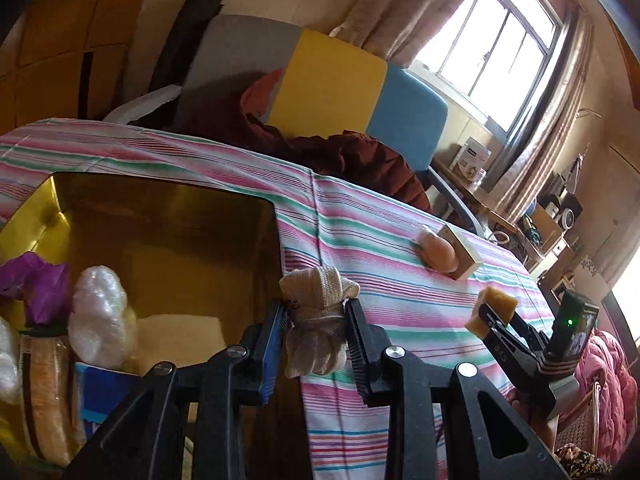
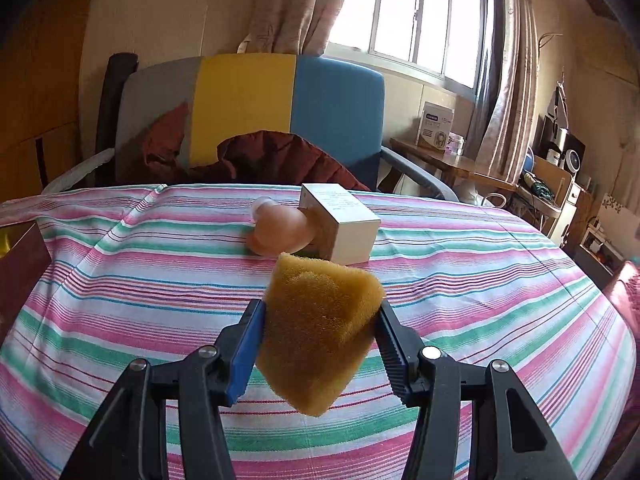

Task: Organize objects
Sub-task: 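Carry the rope bundle and sponge into the gold tray and open both grippers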

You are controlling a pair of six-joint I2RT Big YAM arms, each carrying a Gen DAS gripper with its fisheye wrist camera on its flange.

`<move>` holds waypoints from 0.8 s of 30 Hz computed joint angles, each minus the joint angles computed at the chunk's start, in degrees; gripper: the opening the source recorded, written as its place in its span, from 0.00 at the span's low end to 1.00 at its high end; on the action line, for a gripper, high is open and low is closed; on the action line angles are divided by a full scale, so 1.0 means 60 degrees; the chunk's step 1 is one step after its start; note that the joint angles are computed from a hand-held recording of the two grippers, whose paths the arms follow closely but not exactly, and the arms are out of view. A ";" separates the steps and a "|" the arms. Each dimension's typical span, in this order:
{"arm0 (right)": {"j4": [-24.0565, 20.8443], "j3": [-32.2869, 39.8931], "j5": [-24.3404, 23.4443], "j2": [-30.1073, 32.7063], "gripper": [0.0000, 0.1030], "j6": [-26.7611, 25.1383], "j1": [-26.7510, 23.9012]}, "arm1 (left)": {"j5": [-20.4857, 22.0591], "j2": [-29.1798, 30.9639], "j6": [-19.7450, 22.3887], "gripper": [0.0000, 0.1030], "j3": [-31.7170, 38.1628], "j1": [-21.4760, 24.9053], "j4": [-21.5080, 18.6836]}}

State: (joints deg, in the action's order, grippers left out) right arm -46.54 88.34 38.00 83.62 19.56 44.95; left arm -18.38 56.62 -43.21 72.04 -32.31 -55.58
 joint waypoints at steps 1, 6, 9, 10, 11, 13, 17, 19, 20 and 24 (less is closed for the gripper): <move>-0.0038 0.0019 0.0018 0.0010 0.54 0.0016 0.0006 | 0.0020 -0.0054 -0.0037 0.29 -0.0023 0.0185 -0.0076; -0.0157 0.0091 0.0060 0.0072 0.54 -0.0013 0.0009 | 0.0306 -0.0206 -0.0199 0.29 -0.0128 0.1228 -0.0598; -0.0237 0.0132 0.0094 0.0106 0.54 -0.0053 0.0041 | 0.0542 -0.0296 -0.0296 0.29 -0.0256 0.1808 -0.0854; -0.0264 0.0150 0.0093 0.0125 0.54 -0.0077 0.0046 | 0.0666 -0.0288 -0.0312 0.29 -0.0279 0.1981 -0.0940; -0.0285 0.0173 0.0091 0.0147 0.54 -0.0100 0.0051 | 0.0754 -0.0290 -0.0356 0.30 -0.0300 0.2097 -0.1006; -0.0313 0.0206 0.0085 0.0179 0.54 -0.0142 0.0058 | 0.0948 -0.0287 -0.0427 0.38 -0.0322 0.2314 -0.1088; -0.0361 0.0248 0.0078 0.0216 0.54 -0.0183 0.0074 | 0.0862 -0.0454 -0.0594 0.47 -0.0470 0.2373 -0.1004; -0.0374 0.0257 0.0069 0.0224 0.54 -0.0180 0.0075 | 0.0725 -0.0618 -0.0677 0.47 -0.0593 0.2283 -0.0878; -0.0384 0.0255 0.0061 0.0223 0.54 -0.0176 0.0072 | 0.0660 -0.0709 -0.0663 0.47 -0.0662 0.2248 -0.0798; -0.0426 0.0290 0.0077 0.0247 0.54 -0.0189 0.0083 | -0.0125 -0.1188 -0.0630 0.47 -0.0950 0.1642 -0.0710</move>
